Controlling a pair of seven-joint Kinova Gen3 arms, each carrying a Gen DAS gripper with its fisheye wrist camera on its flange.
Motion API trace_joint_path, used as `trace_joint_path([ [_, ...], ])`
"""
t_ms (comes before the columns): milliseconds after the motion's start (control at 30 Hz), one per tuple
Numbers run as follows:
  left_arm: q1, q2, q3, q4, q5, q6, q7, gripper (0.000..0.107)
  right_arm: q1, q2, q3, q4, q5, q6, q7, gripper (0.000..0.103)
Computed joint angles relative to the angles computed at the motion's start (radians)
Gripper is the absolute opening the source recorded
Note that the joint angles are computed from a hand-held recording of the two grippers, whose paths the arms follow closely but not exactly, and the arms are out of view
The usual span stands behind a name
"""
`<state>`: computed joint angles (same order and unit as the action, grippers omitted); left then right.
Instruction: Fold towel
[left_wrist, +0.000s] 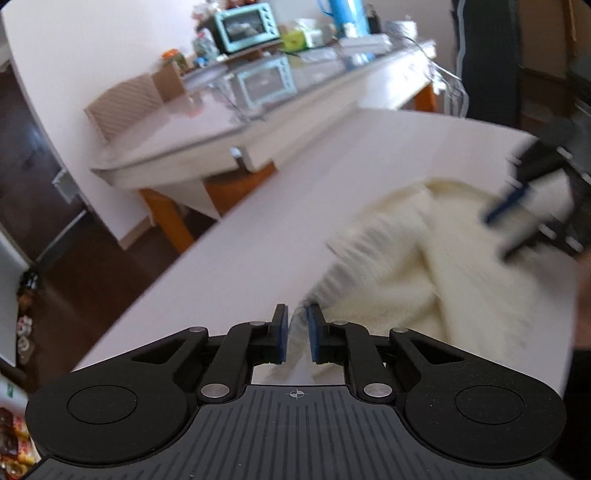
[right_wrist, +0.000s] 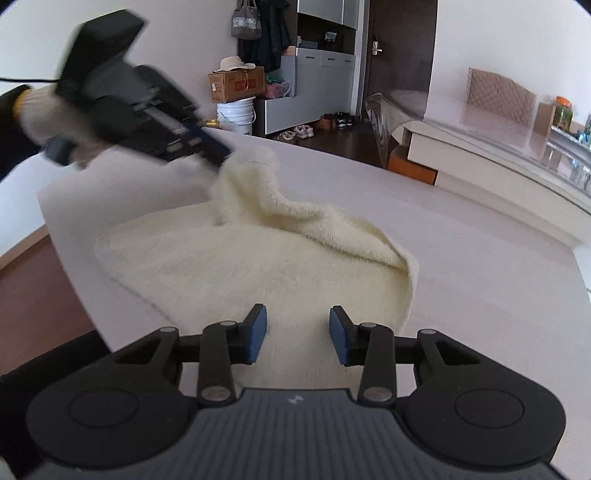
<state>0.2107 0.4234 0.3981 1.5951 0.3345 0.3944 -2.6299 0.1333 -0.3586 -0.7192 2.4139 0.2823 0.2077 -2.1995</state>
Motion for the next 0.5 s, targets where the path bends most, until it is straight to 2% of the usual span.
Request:
trace_joint_path([
  [100,0.072,0.049,-0.057,-0.063,-0.027,-0.027,0.087,0.015,-0.071,-0.034,0.047,0.002,-0.029,0.06,0.008,0.041],
  [200,0.096,0.071,-0.073,-0.096,-0.059,-0.028,0.152,0.022,-0.132,-0.053,0.099,-0.005,-0.048,0.12,0.016,0.042],
  [233,0.094,0.074,-0.07,-0.102,-0.065,-0.019,0.164,0.028,-0.149,-0.057,0.113,-0.008,-0.051,0.138,0.017,0.042],
  [267,0.081,0.064,-0.06,-0.092,-0.064,-0.022,0.169,0.044,-0.159,-0.06,0.12,-0.011,-0.051,0.148,0.015,0.042],
  [300,0.065,0.053,-0.049,-0.078,-0.06,-0.027,0.171,0.051,-0.171,-0.063,0.127,-0.014,-0.054,0.161,0.012,0.042],
  [400,0.013,0.014,-0.02,-0.04,-0.044,-0.008,0.165,0.05,-0.183,-0.064,0.143,-0.013,-0.055,0.155,-0.009,0.042],
  [500,-0.021,-0.013,-0.003,-0.006,-0.017,0.044,0.139,0.05,-0.156,-0.079,0.149,0.011,-0.063,0.081,-0.04,0.042],
])
